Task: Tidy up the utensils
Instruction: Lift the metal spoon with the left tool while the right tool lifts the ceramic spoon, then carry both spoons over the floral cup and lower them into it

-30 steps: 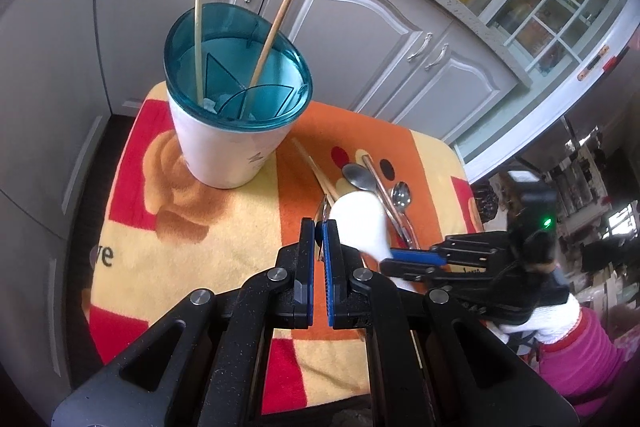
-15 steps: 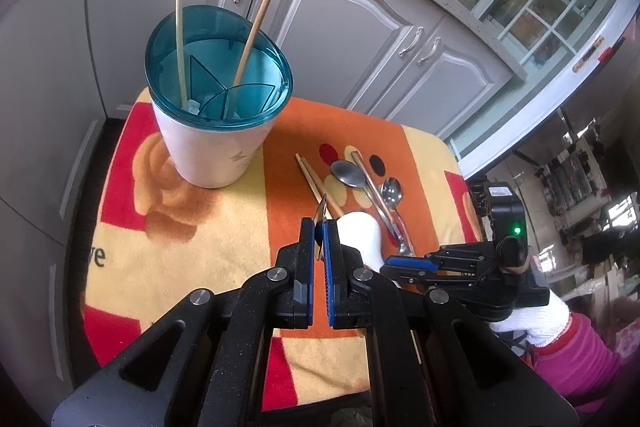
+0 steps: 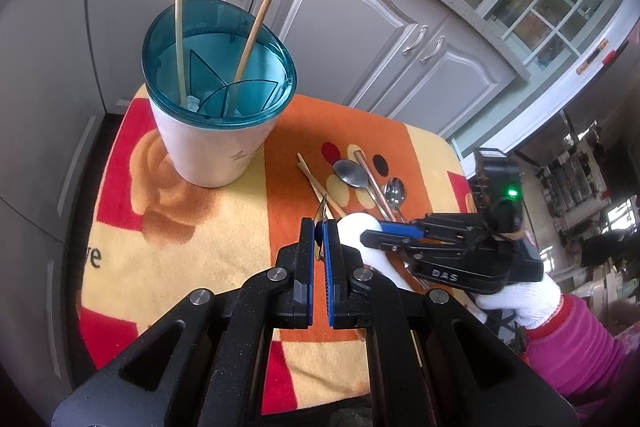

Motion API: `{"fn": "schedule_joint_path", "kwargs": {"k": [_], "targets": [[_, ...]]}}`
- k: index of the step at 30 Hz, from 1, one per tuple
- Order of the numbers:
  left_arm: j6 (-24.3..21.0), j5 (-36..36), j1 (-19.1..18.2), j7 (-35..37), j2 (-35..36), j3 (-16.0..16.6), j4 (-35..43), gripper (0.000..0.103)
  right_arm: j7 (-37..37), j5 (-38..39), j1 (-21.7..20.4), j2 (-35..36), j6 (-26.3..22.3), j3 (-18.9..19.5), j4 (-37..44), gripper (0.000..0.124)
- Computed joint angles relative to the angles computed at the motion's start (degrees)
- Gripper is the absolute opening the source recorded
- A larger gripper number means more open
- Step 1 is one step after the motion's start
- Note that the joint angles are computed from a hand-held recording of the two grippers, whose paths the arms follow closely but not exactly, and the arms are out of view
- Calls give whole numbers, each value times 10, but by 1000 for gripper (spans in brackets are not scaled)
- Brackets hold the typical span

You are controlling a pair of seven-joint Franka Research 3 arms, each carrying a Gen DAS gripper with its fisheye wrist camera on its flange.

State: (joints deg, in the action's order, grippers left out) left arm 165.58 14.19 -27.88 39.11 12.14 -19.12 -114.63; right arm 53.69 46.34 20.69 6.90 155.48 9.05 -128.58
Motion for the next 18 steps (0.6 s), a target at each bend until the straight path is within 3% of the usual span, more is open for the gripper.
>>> {"fn": "schedule_joint_path", "kwargs": {"k": [4, 8, 18], "targets": [[1, -6, 3, 3, 2, -1, 0, 2, -25, -10, 9, -26, -4, 3, -16, 3], [6, -11, 5, 7, 0, -4, -3, 2, -25, -10, 17, -49, -3, 0, -34, 3], [25, -35, 13, 25, -36, -9, -21, 3, -117, 137, 27, -118, -35, -25, -35, 3]]}}
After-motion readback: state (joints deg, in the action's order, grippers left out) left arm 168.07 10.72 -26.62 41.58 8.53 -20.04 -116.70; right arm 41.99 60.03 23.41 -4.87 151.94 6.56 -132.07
